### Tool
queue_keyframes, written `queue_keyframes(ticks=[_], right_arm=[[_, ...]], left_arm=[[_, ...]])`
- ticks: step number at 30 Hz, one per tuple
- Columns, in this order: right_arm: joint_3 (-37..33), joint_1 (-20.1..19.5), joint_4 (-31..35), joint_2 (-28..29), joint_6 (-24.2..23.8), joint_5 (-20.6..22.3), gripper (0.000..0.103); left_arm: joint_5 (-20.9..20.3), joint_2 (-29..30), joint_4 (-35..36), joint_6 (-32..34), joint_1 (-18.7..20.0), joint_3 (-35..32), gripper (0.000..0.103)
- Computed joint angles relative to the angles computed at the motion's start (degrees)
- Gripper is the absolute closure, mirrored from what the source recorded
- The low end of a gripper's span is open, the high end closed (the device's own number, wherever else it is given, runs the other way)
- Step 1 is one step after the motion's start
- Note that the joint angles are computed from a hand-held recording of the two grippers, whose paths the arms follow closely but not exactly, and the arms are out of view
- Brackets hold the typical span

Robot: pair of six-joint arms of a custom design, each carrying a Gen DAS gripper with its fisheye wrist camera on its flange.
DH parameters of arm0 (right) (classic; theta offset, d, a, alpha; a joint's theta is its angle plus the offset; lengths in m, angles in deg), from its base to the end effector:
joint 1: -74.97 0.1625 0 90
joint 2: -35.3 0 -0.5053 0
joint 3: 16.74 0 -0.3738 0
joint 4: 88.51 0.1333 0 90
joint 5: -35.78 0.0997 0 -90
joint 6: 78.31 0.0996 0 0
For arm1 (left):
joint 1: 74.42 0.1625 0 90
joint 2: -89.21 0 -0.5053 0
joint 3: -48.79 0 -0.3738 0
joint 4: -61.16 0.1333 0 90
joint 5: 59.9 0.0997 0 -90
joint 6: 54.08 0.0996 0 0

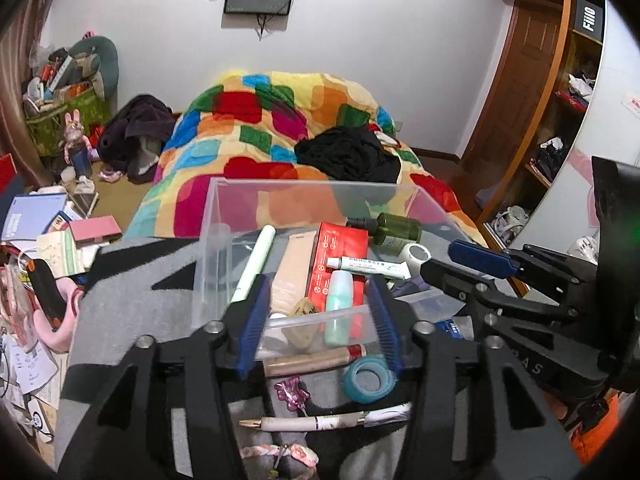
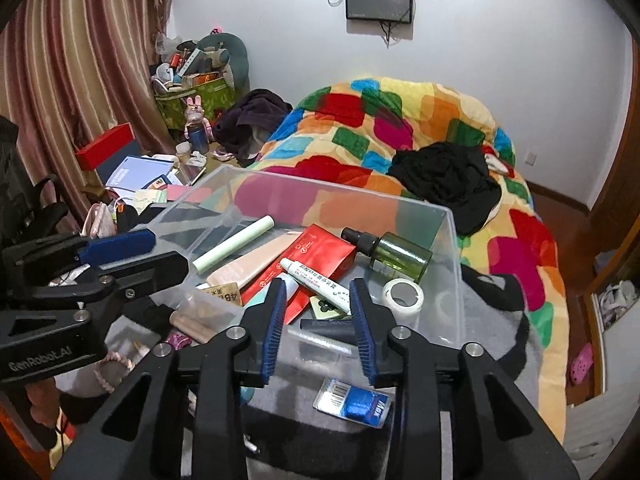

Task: Organize objects
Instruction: 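Move both open tools back toward the items on the blanket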

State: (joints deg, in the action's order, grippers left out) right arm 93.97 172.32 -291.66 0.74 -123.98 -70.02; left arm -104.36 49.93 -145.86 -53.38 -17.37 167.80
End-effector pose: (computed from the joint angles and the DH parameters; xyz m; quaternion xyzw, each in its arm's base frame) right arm 0.1876 -0.6240 0.0697 0.3802 -0.8600 0.2541 0.2263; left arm -0.1436 -0.5973 0.1195 0.1344 0.8721 -0.3850 0.2704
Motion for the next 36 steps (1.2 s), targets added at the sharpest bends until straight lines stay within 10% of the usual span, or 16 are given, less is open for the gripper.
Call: queue_keyframes(ticks=[9,17,26,36], right_arm=[[5.04,-0.58,-7.49,-1.6,-2.76,1.13,0.044],[8.6,-2.85,-11.53,-2.87,-4.02,0.77,0.032],[10.26,-4.54,-1.22,-2.8,-5.84,2.66,0.034],[6.7,-1.62,5.67,2.14,-11.48,-1.84,0.068]], left_arm=[[3.93,0.43,-6.34,0.9,-2.89,3.85,0.011],[3.58,-0.46,-3.01,-3.2,-2.25,7.49,0.01],[4.08,-0.03,-1.38,-6.62,-2.01,13.41,0.01],[3.12,0.38,-1.85,-8.45,-0.63,16.45,0.01]])
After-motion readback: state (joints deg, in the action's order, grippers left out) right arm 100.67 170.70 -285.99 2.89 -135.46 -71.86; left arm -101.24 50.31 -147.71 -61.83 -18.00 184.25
